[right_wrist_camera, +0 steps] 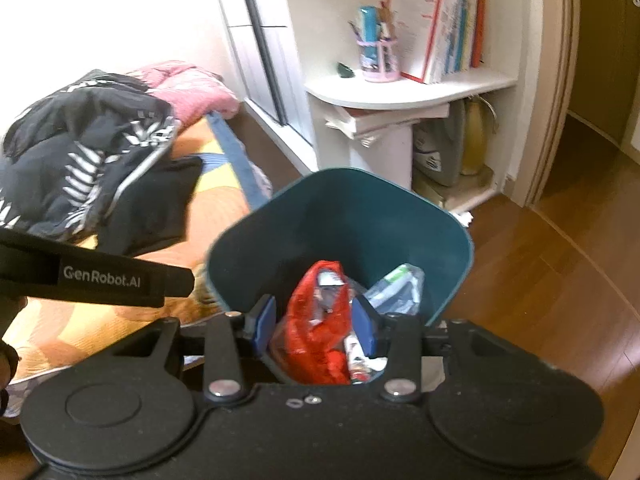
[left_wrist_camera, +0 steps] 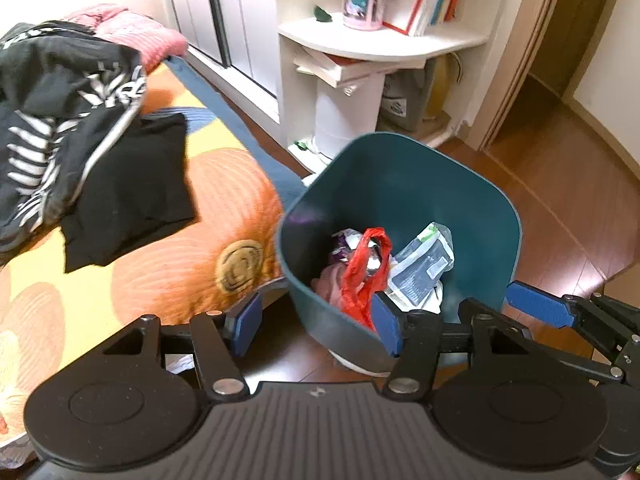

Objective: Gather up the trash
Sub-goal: 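Move both open tools back under the bed toward the clear plastic tray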

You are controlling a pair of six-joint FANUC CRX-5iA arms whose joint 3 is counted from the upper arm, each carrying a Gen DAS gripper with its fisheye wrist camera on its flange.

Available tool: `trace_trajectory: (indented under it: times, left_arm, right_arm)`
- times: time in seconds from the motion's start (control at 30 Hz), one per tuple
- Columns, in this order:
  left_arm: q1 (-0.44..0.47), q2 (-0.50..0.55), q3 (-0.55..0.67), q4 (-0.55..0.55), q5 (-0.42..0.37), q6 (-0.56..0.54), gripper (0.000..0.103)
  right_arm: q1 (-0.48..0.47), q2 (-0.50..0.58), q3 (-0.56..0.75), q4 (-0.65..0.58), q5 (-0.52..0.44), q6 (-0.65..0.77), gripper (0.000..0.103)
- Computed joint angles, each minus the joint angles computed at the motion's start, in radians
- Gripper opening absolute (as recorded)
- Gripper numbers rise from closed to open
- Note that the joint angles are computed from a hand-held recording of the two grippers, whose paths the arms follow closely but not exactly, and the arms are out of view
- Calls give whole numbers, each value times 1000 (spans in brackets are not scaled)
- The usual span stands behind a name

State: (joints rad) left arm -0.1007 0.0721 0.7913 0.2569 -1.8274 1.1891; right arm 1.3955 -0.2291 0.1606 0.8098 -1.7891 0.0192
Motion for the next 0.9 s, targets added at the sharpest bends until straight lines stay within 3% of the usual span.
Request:
trace_trajectory:
  times: [0.33,0.43,0.53,0.73,0.9]
  left_arm:
    - [263,-75,-12,163,-70,-112,60]
    - [376,-97,-31,227,-90,-166,75]
    - [489,-114,-56,283,-108,-230,75]
    - [700,-135,-150,332,-122,-351,83]
    - [819,-144,-257,281,-86,-458,84]
  right_arm:
    - [68,120,157,34,57,98,43]
    - [74,166,210,25,90,133,44]
    - [77,214,266,3,122,179,45]
    - [57,297,341,-103,235,273,47]
    - [22,355,370,-254,363,371,49]
